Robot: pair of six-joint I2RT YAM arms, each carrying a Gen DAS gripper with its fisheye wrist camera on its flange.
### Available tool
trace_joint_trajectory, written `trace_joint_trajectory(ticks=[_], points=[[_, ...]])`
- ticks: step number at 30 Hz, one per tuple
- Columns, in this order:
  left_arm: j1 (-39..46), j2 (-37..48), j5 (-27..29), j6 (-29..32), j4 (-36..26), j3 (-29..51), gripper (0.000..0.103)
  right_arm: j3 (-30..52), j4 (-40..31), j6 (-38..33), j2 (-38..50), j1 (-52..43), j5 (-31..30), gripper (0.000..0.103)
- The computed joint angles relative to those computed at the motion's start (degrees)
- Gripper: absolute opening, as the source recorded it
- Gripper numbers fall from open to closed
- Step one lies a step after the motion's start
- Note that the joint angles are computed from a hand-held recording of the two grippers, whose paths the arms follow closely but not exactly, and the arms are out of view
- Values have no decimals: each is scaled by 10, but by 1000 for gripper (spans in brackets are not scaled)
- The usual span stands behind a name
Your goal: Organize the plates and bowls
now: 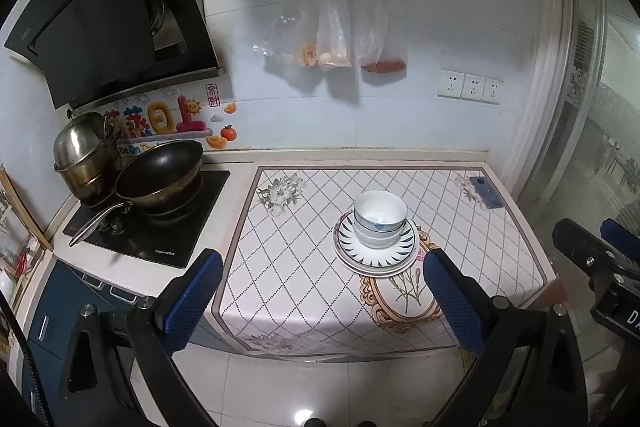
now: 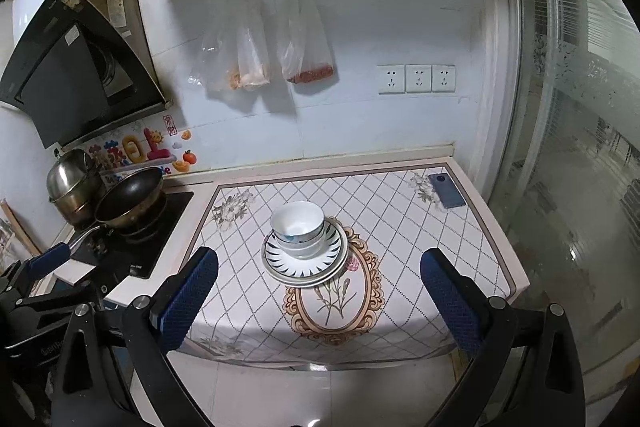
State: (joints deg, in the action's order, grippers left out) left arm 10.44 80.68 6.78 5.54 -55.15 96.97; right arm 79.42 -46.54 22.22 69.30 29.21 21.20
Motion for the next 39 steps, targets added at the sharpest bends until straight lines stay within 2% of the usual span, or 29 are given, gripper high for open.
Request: trace_joint_trajectory(ticks=[21, 39], points=[[21, -7, 25, 5, -6, -2, 103, 0, -21, 31, 2, 40, 42, 103], [8, -19, 11, -9, -1, -10, 103, 1, -29, 34, -6, 42, 51, 103]])
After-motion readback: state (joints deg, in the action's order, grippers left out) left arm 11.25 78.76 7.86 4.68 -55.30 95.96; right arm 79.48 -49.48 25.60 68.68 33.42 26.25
